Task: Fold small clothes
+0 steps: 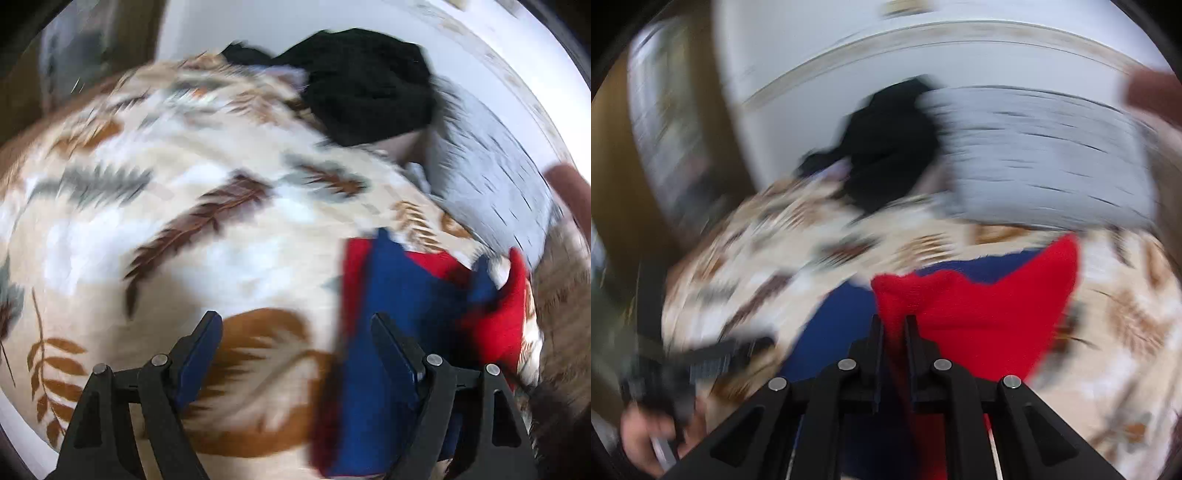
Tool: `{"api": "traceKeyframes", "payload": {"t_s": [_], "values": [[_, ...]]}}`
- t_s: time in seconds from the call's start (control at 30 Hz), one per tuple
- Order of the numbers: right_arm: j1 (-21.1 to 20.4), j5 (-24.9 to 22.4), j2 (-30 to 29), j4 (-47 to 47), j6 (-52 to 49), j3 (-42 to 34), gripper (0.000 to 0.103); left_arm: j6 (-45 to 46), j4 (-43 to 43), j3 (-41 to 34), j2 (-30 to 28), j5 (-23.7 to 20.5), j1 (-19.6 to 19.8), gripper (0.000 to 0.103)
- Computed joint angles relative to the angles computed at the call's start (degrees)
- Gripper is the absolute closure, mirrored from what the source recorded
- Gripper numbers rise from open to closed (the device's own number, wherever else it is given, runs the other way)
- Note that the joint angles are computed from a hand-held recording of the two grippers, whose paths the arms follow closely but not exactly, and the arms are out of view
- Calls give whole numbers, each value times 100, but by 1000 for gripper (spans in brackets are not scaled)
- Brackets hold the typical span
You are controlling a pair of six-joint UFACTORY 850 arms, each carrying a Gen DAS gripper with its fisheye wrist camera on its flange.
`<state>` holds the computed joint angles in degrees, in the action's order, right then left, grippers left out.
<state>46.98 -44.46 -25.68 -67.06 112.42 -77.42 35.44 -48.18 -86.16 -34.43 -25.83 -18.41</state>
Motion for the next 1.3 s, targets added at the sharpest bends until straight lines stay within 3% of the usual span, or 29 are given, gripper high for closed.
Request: {"api": "traceKeyframes", "payload": {"t_s": [0.07,0.13,0.2,0.33,0.37,0.4,0.47,0.7,0.77,0.83,0.9,1.0,1.1,1.17,1.23,1.3], "values": [[-16,539,-727,685,-853,-503,93,-39,-280,-135,-184,-487,189,20],[-64,985,-1029,1182,-1081,-564,93,329,-707,-125,-166,-677,236,22],[14,935,-953,744,-520,-418,93,1051,-1208,-122,-119,-901,207,22],[54,1242,-375,-90,778,217,91,1579,-1547,-522,-301,-1967,49,22],[101,1253,-217,-427,1290,411,83,1455,-1361,-712,-392,-2141,-27,22],[184,1124,-46,-649,1702,604,56,1349,-1148,-962,-510,-2358,-145,22],[351,834,118,-895,2225,783,21,1345,-965,-1473,-801,-2839,-316,21],[822,330,860,-1346,3478,1692,21,-530,1167,-4700,-2754,-4494,-1111,22],[891,148,1058,-1472,3841,1950,21,-808,1465,-5254,-3113,-4821,-1219,34],[923,58,1192,-1535,4081,2133,21,-1116,1570,-5415,-3199,-4922,-1257,84],[916,24,1306,-1664,4391,2323,21,-1063,1478,-4825,-2814,-4552,-1245,89],[874,50,1372,-1820,4710,2481,21,-148,869,-3026,-1497,-3092,-1171,91],[895,-53,1419,-1817,4790,2541,21,1429,-239,-1227,-47,-1950,-1004,91],[926,-140,1461,-1810,4825,2568,21,1856,-628,-115,662,-1122,-916,91],[942,-146,1484,-1824,4887,2613,21,1323,-319,311,586,-1062,-789,90],[895,-43,1474,-1818,4945,2621,21,429,250,265,219,-1383,-709,90]]}}
